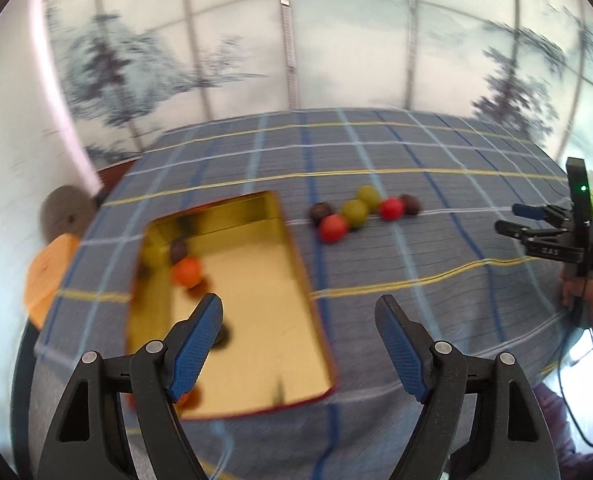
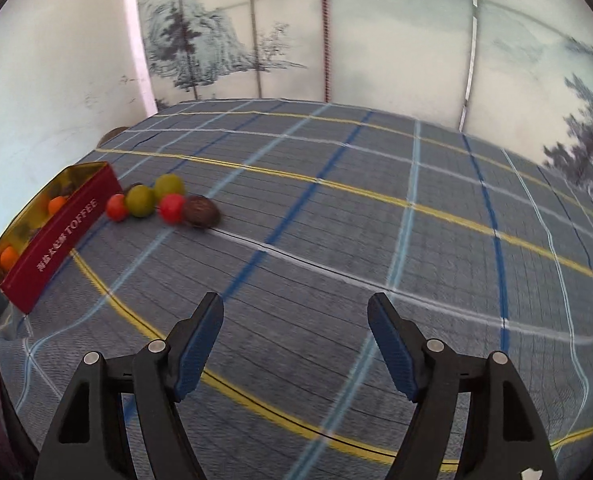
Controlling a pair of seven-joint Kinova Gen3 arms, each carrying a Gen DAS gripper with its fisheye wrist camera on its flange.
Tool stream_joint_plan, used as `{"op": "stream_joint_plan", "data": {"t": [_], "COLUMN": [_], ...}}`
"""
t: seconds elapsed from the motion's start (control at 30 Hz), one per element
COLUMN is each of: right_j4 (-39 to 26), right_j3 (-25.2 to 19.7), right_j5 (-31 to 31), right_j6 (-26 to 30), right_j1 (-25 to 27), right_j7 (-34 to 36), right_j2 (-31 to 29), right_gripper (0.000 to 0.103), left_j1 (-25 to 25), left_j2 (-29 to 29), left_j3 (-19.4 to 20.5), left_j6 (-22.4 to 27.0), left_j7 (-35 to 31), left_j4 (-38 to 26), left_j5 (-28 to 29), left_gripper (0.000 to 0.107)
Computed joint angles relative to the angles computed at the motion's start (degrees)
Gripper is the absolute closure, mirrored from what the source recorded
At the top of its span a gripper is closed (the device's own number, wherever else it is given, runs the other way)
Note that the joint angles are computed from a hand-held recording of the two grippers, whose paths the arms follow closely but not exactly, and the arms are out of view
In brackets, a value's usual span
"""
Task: Organize fruits
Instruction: 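Grasp the red tomato with the left gripper, then place the tomato in the tray with the left gripper while the right grasps a brown fruit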
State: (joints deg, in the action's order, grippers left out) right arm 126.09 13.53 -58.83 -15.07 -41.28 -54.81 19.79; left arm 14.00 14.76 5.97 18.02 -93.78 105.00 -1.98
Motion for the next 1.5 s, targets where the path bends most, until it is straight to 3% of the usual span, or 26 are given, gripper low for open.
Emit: {"op": "stream_joint_plan", "data": {"t": [0.07,0.2,0.33,0.4,0.47,0.63,0.83,0.9,1.0,1.13,1.27,1.33,1.4,1.5], "right_j4": [0.9,2.0,3.8,4.7,5.0,5.6,5.9,5.7,5.5,3.2,-5.3,-10.5,-15.1,-21.7], "right_j3": [-4.8,-14.5,-24.9,-28.9,-28.6,-20.4,-18.5,-18.1,-18.2,-19.7,-29.0,-32.8,-37.5,-42.8], "right_j5": [4.7,14.0,23.3,28.0,32.6,44.2,49.4,49.9,50.9,55.3,63.8,68.5,72.7,73.7], "right_j6": [-0.9,-2.2,-5.4,-7.0,-7.2,-6.7,-7.0,-6.5,-6.0,-2.8,5.7,10.0,14.7,21.2], "right_j1": [5.3,15.9,26.5,30.6,30.8,24.5,23.3,23.0,23.2,24.9,32.7,35.6,39.2,42.7], "right_j7": [-4.5,-13.2,-21.6,-24.5,-27.7,-38.6,-43.3,-43.5,-44.3,-45.4,-43.4,-42.3,-41.2,-35.8], "right_j2": [0.0,-0.6,-0.4,-0.3,-0.2,-0.7,-0.8,-0.8,-0.8,-0.1,2.8,5.8,8.3,12.3], "right_gripper": [0.031,0.026,0.025,0.024,0.022,0.021,0.02,0.019,0.019,0.019,0.021,0.032,0.035,0.039], "left_j1": [-1.9,2.7,3.1,4.0,3.4,5.2,5.4,6.7,7.2,7.5,5.2,4.1,3.1,2.1], "left_j2": [3.2,10.2,18.3,21.8,25.1,31.7,34.9,34.8,33.5,27.4,21.1,18.3,16.5,14.3], "left_j3": [3.3,1.4,2.8,2.2,2.8,-0.4,-1.1,-2.4,-2.8,-2.5,0.7,2.1,3.1,4.0], "left_j6": [4.2,10.9,18.0,22.2,26.5,37.3,40.6,39.4,37.4,30.9,24.6,22.3,21.2,20.6], "left_j7": [-3.2,-3.3,-9.7,-9.9,-9.9,-11.4,-10.1,-9.3,-7.7,-4.5,-4.0,-4.4,-5.1,-5.8], "left_j4": [-5.3,-15.9,-26.5,-31.9,-37.2,-48.8,-53.6,-52.8,-50.3,-40.0,-30.2,-26.2,-24.0,-21.9], "left_j5": [2.3,-0.2,-1.6,-3.0,-2.8,-0.4,0.6,-0.7,-1.2,-0.9,2.6,4.5,6.1,8.0], "left_gripper": [0.028,0.032,0.053,0.056,0.056,0.057,0.068,0.074,0.075,0.075,0.075,0.075,0.075,0.075]}}
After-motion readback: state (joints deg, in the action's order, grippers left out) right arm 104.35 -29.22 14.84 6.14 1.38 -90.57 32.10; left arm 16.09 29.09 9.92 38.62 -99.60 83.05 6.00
